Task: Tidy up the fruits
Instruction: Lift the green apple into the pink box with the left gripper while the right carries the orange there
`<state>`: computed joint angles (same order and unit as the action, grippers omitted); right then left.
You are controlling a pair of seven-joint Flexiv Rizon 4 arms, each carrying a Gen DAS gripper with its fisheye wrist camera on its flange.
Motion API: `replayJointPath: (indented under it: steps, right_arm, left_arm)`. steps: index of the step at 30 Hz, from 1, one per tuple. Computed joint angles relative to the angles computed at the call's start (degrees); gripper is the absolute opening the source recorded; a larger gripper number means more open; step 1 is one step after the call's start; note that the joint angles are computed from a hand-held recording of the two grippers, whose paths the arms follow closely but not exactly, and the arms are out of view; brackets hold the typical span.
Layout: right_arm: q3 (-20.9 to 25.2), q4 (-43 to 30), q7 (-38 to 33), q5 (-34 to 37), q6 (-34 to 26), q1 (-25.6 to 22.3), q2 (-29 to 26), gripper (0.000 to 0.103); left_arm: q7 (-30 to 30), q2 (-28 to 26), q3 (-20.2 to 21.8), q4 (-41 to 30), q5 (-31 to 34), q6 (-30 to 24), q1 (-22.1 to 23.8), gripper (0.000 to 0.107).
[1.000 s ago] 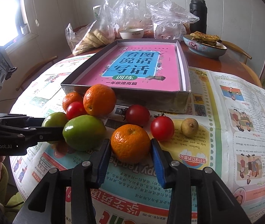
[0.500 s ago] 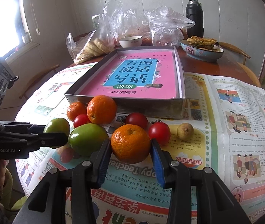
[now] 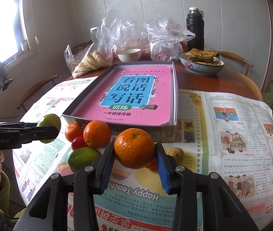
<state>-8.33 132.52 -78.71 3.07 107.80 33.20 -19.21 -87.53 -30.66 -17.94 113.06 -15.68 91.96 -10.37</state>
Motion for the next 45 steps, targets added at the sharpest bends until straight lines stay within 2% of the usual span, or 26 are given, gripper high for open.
replayJointPath:
  steps: [5, 25, 31, 42, 45]
  right_arm:
    - [-1.04, -1.51, -0.27, -0.19, -0.19, 0.44, -0.46, 0.042]
    - [2.24, -8.47, 2.84, -4.99, -1.89, -5.59, -4.93, 0.042]
    - [2.02, -10.05, 3.89, -6.07, -2.34, -6.05, -6.29, 0.042]
    - [2.42, -11.9, 5.42, -8.41, -3.75, -7.18, -8.24, 0.042]
    - [2.13, -12.41, 5.65, -8.94, -4.28, -7.12, -8.87, 0.042]
  left_arm:
    - [-0.41, -0.65, 1.69, -2.2, 0.2, -0.38, -1.18, 0.042]
    - [-2.79, -6.71, 9.05, -13.57, 1.01, -6.67, -6.98, 0.042]
    - [-3.67, -8.37, 10.98, -16.74, 2.12, -8.53, -8.32, 0.042]
    - [-4.05, -10.14, 11.01, -18.9, 3.06, -10.2, -8.32, 0.042]
    - [-4.79, -10.57, 12.2, -19.59, 3.59, -10.59, -9.18, 0.042]
